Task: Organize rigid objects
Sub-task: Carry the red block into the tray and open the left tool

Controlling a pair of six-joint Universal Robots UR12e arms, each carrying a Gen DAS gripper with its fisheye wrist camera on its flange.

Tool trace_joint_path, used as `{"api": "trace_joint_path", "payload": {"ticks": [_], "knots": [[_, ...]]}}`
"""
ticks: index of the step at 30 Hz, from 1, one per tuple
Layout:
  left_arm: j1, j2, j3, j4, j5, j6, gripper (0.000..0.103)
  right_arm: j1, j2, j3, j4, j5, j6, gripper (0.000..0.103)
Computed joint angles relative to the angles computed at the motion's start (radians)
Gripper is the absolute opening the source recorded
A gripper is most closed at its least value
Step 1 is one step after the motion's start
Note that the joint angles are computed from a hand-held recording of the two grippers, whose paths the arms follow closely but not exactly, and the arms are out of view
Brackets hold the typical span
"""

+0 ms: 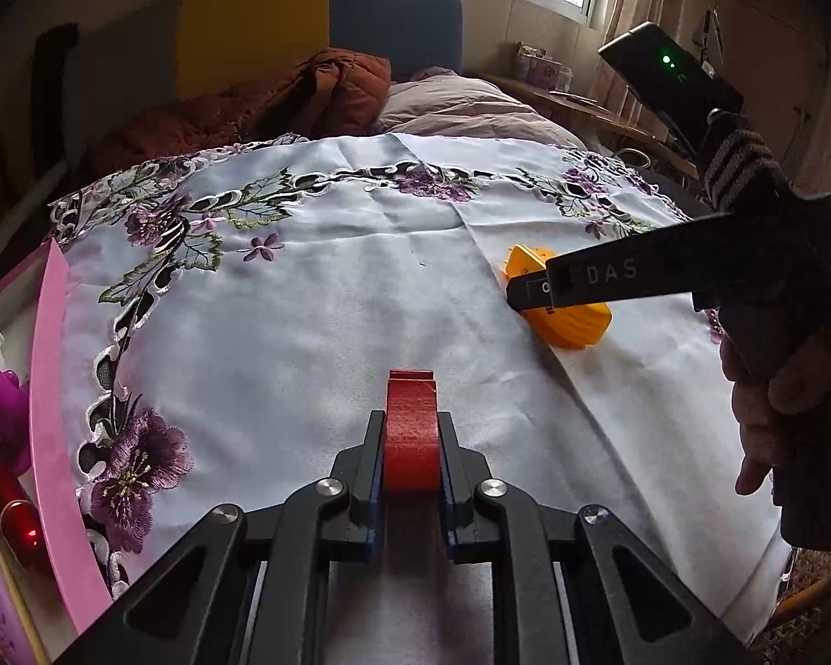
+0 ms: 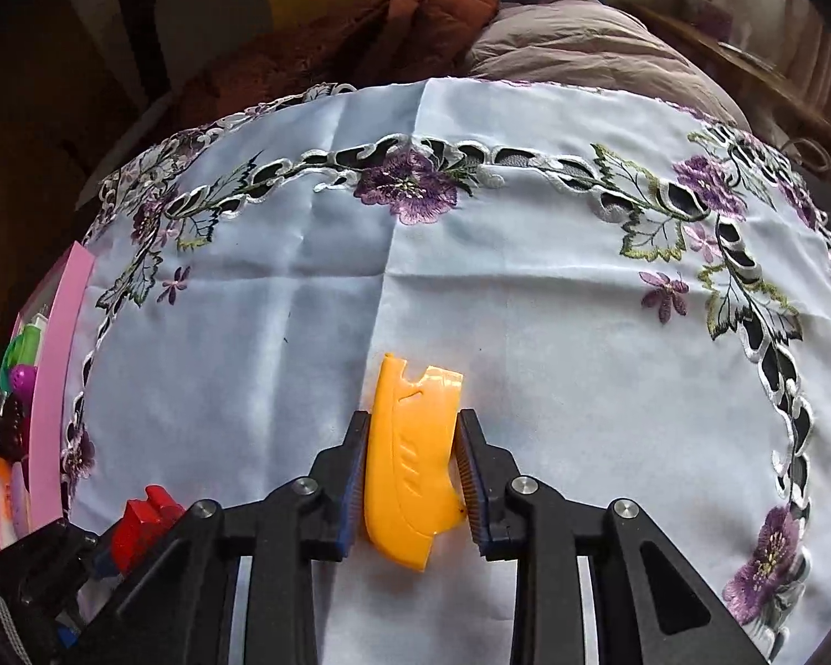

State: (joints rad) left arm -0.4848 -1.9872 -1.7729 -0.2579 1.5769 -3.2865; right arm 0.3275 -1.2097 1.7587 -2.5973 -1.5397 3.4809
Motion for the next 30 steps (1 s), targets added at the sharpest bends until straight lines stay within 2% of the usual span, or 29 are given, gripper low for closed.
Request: {"api": "trace_joint_path", "payload": {"ticks": [5,10,16,22,30], "knots": [[0.002,0.018,-0.001,-0.037,-0.009,-0.018,0.014,0.0,0.002,0.001,-0.007,0.001,-0.013,0.031],[-0.006,0.065,-0.041,0.025,-0.002,0.0,0.014,0.013,0.009,-0.008,-0.005,-0.039,-0.053,0.031],[0.01,0.137,-0.104,0.08,0.0,-0.039,0.014,0.024,0.013,-0.013,-0.01,-0.077,-0.086,0.031],[0.048,0.21,-0.173,0.107,0.032,-0.099,0.014,0.028,0.013,-0.012,-0.02,-0.098,-0.111,0.031],[0.133,0.329,-0.295,0.131,0.115,-0.203,0.014,0.034,0.016,-0.017,-0.017,-0.12,-0.125,0.031]]}}
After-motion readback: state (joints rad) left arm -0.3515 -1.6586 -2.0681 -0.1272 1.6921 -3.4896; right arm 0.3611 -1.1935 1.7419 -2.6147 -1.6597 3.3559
